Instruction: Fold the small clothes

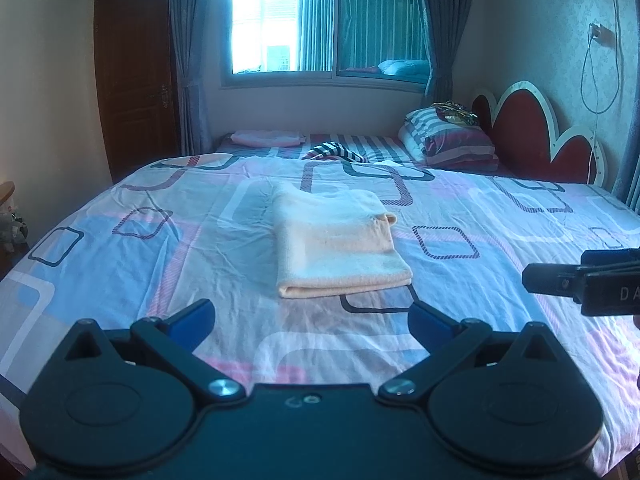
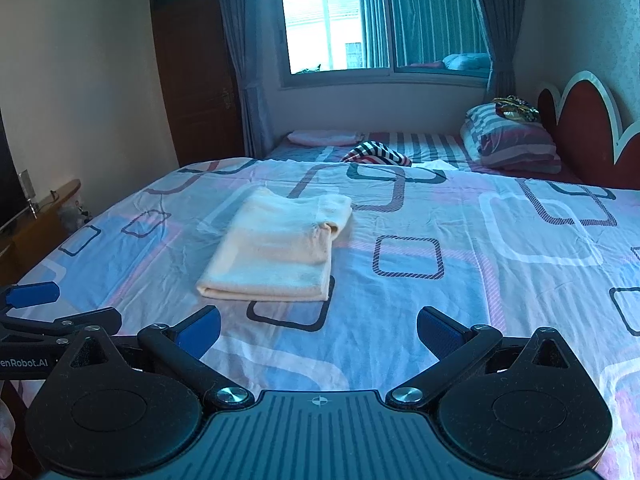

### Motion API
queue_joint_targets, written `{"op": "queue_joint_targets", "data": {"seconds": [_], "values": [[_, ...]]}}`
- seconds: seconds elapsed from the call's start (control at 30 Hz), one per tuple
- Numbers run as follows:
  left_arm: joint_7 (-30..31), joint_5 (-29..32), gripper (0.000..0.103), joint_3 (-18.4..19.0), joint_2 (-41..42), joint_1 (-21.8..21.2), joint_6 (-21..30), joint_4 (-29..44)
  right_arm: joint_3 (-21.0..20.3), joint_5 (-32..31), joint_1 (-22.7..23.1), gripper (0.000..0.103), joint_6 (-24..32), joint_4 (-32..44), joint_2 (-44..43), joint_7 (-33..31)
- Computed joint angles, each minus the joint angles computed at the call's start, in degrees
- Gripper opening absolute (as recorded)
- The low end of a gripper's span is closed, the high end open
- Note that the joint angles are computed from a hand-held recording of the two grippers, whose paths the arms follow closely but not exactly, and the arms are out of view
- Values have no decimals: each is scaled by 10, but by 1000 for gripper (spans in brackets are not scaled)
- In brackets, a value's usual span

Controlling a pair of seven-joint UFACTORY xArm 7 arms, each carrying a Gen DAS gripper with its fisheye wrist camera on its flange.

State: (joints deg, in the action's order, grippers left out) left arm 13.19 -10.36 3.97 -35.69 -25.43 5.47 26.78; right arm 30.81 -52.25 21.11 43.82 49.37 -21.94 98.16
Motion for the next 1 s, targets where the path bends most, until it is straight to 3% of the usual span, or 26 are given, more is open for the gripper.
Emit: {"op": "queue_joint_targets", "data": {"seconds": [0.6, 0.77, 0.9, 1.0], "values": [[-24, 12, 102, -19, -7, 17, 2, -3, 0, 6, -4, 103, -11, -9, -12, -5], [-18, 10, 102, -9, -9, 6, 7, -2, 1, 7, -8, 103, -17, -11, -15, -9], [-2, 13, 97, 3, -16, -8, -32, -19, 5, 5, -13, 103, -21, -10, -14, -8], [-5, 13, 98, 10, -18, -13, -26, -15, 8, 4, -15, 103, -21, -9, -12, -5]]}}
